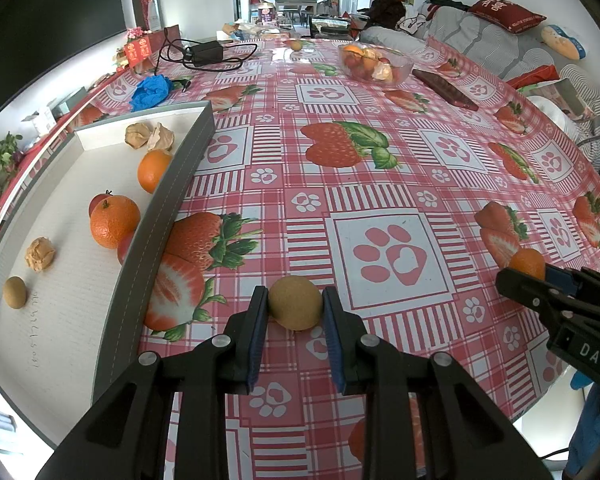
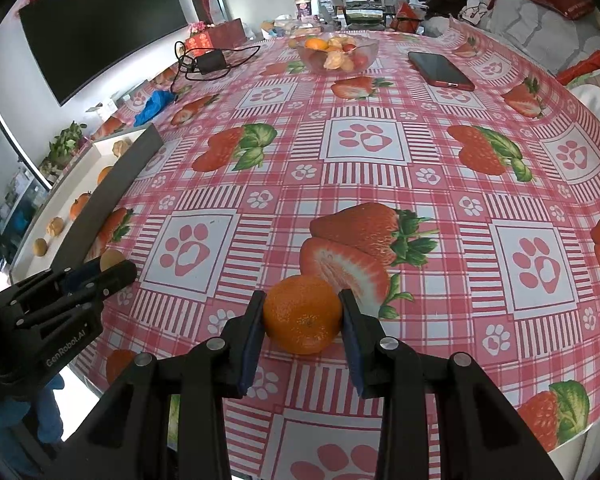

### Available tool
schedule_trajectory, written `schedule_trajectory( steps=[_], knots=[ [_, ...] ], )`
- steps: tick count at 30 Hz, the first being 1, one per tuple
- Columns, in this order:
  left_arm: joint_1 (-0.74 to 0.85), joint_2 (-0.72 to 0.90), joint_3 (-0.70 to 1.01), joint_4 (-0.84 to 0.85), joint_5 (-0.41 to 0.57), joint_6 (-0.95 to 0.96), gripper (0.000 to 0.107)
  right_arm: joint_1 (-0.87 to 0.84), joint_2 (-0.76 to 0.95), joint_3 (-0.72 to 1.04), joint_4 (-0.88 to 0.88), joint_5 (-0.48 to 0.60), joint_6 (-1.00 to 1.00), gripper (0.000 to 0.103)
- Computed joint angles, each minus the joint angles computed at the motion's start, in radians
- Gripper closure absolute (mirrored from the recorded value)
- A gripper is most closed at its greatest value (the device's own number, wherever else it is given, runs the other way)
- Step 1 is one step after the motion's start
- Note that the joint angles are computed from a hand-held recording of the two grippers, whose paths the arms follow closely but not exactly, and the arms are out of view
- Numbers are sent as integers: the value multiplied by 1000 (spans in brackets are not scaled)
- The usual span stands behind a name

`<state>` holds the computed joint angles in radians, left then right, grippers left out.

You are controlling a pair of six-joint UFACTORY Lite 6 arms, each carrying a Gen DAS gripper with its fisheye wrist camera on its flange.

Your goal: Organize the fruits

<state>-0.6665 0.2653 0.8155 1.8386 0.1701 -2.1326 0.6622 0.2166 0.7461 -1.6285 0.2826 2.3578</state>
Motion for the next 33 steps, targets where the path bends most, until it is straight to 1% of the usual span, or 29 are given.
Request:
schedule_trajectory(
  steps=[11,13,15,16,17,18,19,20,22,24,25,26,27,28,29,31,33],
  knots=[
    [-6,5,6,-29,9,27,77,2,2,3,4,3,-4,66],
    [-8,15,18,-43,13,46,77,3,7,9,19,8,-24,66],
    [-5,41,49,-56,9,72,77,5,25,29,68,28,-85,66],
    [1,59,71,-56,1,80,71,3,34,39,83,35,-106,66],
    [5,77,93,-54,-6,82,58,2,43,48,90,44,-120,66],
    [13,99,118,-48,-14,80,49,0,55,61,101,54,-139,66],
    [16,123,142,-43,-16,76,35,-1,73,79,116,72,-165,66],
    [16,141,161,-44,-14,75,27,-2,87,92,126,88,-184,66],
    [19,172,189,39,-5,-9,24,-8,111,117,138,107,-213,66],
    [18,189,206,62,-2,-32,20,-12,125,129,136,118,-219,65],
    [17,196,210,95,4,-67,16,-13,129,133,128,119,-216,59],
    [17,203,210,137,17,-113,10,-17,135,136,104,113,-198,50],
    [16,210,213,142,23,-129,7,-17,144,143,101,117,-201,46],
    [18,212,213,158,25,-149,6,-10,155,155,115,127,-217,39],
    [17,217,218,143,23,-128,5,-4,166,163,114,136,-217,33],
    [16,221,220,145,28,-133,5,2,176,165,81,146,-173,28],
    [15,220,215,187,36,-174,5,-2,173,147,28,155,-114,23]
  ],
)
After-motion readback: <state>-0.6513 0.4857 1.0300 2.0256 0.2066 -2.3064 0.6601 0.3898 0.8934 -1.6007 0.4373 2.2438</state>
